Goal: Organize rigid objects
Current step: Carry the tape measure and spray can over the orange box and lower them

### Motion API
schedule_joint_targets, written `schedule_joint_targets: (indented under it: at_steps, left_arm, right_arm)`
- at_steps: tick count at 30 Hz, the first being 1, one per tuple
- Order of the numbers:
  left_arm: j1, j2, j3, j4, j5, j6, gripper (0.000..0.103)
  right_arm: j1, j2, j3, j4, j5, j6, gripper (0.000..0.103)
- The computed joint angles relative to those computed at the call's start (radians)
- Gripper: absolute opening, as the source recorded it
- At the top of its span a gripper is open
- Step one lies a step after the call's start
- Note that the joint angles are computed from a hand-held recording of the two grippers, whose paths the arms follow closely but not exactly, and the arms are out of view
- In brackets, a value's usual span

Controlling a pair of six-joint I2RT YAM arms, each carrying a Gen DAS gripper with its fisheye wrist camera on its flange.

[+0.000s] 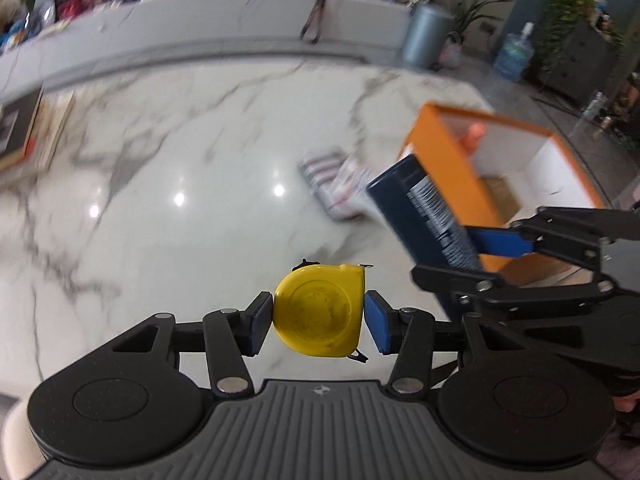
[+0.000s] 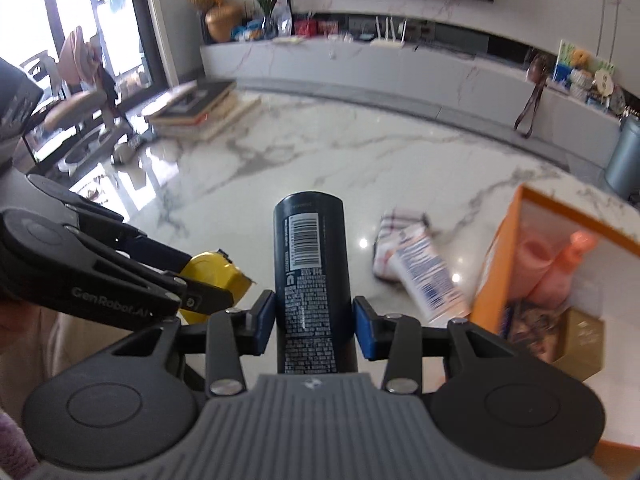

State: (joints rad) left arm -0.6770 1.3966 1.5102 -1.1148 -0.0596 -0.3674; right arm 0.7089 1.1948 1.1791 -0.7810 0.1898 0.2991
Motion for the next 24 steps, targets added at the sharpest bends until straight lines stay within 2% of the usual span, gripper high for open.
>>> schedule_joint_targets:
  at_steps: [5, 11, 18, 21, 24]
  left_arm:
    - [-0.080, 0.098, 0.210, -0.058, -0.054, 0.007, 0.057]
    - [-0.149, 0.235, 0.415, -0.061, -0.043, 0.049, 0.057]
    - [-0.197, 0.427, 0.639, -0.112, -0.013, 0.106, 0.057]
    - [-0.198, 0.508, 0.736, -0.149, 0.004, 0.116, 0.057]
    - [-0.192, 0.580, 0.822, -0.190, 0.028, 0.126, 0.057]
  right_arm:
    - [-0.053, -0.082, 0.050, -0.052, 0.010, -0.057, 0.043]
    - [-0.213, -0.150, 0.140, -0.156, -0.039, -0.235, 0.043]
    - [-0.546, -0.164, 0.165, -0.218, -0.216, -0.499, 0.043]
    - [-0.699, -0.118, 0.159, -0.239, -0.316, -0.631, 0.043]
    - [-0.800, -0.055, 0.159, -0.267, -0.365, -0.755, 0.043]
